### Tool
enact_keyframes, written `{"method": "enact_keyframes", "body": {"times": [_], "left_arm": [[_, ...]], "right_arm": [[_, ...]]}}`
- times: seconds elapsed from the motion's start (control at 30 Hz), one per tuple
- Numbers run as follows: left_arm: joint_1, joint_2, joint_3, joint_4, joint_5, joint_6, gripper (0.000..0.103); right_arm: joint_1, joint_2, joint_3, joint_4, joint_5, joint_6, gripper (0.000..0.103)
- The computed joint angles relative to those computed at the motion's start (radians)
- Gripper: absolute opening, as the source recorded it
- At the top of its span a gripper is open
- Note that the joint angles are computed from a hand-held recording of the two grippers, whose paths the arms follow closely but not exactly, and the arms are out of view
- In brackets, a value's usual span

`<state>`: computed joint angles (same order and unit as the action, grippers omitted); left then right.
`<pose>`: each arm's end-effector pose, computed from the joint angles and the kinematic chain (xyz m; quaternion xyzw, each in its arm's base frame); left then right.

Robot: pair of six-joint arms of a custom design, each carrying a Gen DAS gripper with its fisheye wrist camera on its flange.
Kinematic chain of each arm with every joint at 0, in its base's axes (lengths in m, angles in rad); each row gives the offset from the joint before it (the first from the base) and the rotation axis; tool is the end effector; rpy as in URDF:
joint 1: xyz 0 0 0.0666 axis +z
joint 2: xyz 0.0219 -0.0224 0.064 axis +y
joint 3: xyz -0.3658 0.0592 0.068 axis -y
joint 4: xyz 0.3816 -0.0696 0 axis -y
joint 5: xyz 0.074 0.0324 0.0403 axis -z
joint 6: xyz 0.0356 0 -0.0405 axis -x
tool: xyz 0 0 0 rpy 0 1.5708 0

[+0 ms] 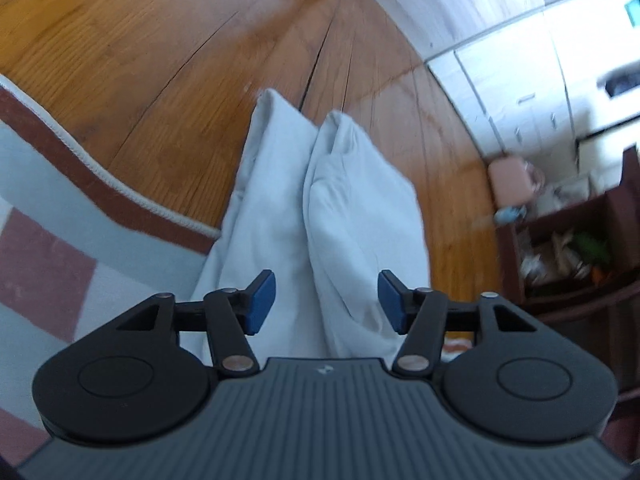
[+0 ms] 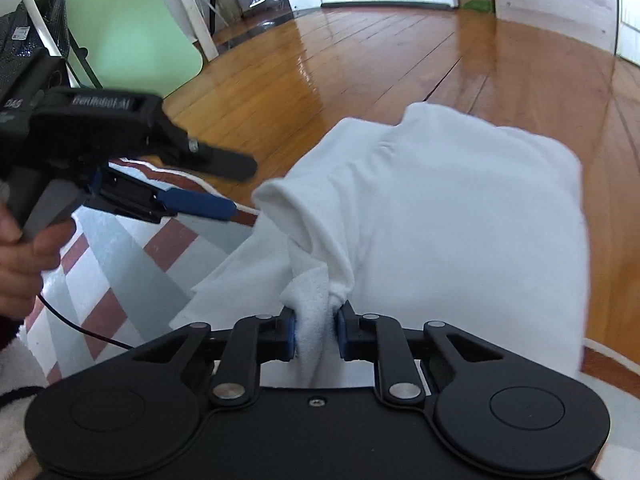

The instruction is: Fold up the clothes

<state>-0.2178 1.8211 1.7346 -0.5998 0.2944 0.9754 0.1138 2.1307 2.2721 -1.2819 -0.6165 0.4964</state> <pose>0.6246 -0.1492 0.3666 -0.2723 0.8539 -0.3475 0.2757 0.6876 0.0989 0.3645 -0.3414 0.8684 0.2523 0.2561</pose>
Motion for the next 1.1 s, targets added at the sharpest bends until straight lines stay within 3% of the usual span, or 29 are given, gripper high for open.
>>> {"method": "enact_keyframes", "body": {"times": [0.1,0.27,0.4,0.53,0.6,0.63,0.7,0.73,0.8,0.93,1.0,1.1], "left_arm": [[0.0,0.032,0.023,0.029,0.002,0.031,0.058],[-0.009,0.155,0.206,-0.086,-0.012,-0.105,0.069],[0.005,0.259,0.339,-0.092,0.049,-0.096,0.072],[0.002,0.38,0.512,-0.2,0.128,-0.128,0.072],[-0.004,0.398,0.531,-0.201,0.135,-0.136,0.072],[-0.007,0.39,0.527,-0.194,0.123,-0.152,0.067],[-0.013,0.373,0.52,-0.181,0.1,-0.184,0.024],[-0.016,0.365,0.516,-0.174,0.089,-0.2,0.011],[-0.022,0.347,0.511,-0.165,0.062,-0.236,0.011],[-0.045,0.245,0.464,-0.188,-0.064,-0.324,0.011],[-0.052,0.2,0.442,-0.244,-0.143,-0.345,0.011],[-0.038,0.182,0.392,-0.301,-0.189,-0.252,0.013]], "right_arm": [[-0.013,-0.021,-0.045,0.039,-0.021,-0.022,0.021],[-0.028,-0.03,-0.086,0.069,-0.053,-0.068,0.021],[-0.021,-0.046,-0.11,0.088,-0.043,-0.014,0.021],[-0.017,-0.078,-0.154,0.117,-0.049,0.086,0.021],[-0.023,-0.085,-0.156,0.116,-0.065,0.113,0.021],[-0.027,-0.086,-0.154,0.113,-0.078,0.116,0.02],[-0.033,-0.085,-0.146,0.106,-0.098,0.117,0.02],[-0.035,-0.083,-0.141,0.102,-0.105,0.117,0.02],[-0.04,-0.087,-0.135,0.094,-0.131,0.118,0.019],[-0.034,-0.093,-0.113,0.072,-0.214,0.127,0.019],[-0.022,-0.093,-0.102,0.038,-0.238,0.167,0.019],[0.009,-0.084,-0.099,-0.002,-0.215,0.221,0.019]]}}
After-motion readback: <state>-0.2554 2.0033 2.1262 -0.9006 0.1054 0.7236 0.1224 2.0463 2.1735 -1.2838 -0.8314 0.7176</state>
